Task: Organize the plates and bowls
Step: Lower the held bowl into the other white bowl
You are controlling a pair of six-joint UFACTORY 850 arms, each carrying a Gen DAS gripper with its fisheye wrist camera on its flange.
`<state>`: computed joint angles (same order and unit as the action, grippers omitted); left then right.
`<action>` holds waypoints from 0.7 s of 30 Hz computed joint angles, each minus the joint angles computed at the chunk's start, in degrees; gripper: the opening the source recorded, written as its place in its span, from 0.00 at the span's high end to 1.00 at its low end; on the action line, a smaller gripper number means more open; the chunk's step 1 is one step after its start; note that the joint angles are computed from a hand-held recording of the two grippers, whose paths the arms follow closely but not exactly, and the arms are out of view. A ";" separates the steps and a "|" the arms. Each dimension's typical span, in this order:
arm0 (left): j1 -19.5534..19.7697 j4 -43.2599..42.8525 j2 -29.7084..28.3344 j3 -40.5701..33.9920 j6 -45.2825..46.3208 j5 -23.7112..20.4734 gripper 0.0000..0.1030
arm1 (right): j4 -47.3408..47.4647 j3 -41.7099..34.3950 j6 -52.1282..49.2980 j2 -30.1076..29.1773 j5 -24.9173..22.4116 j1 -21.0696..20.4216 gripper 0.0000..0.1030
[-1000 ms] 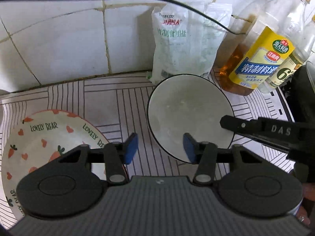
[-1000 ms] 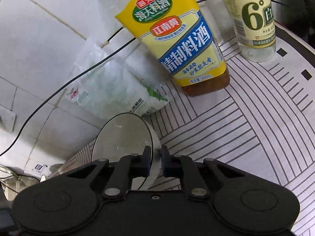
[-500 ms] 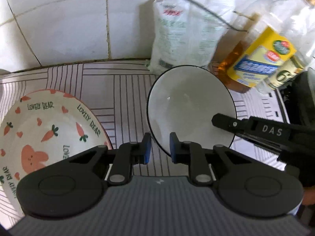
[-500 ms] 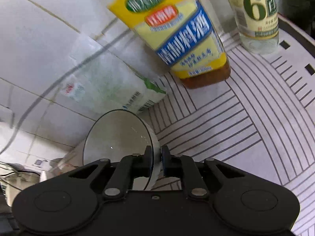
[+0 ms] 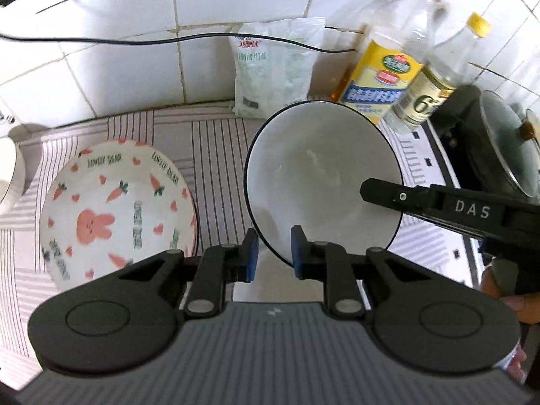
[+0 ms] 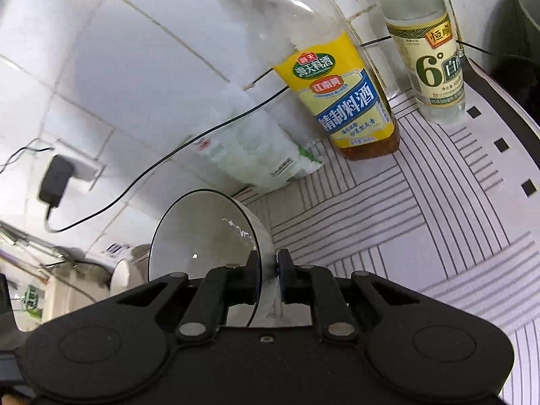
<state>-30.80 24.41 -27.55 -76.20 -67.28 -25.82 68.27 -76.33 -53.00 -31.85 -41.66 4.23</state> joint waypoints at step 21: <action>-7.49 5.21 4.04 5.72 -14.58 -3.59 0.82 | 1.51 9.08 -13.50 6.20 -5.02 -3.21 0.85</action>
<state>-38.30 29.62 -23.50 -70.48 -81.86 -29.41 69.78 -67.25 -66.49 -25.65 -46.69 1.02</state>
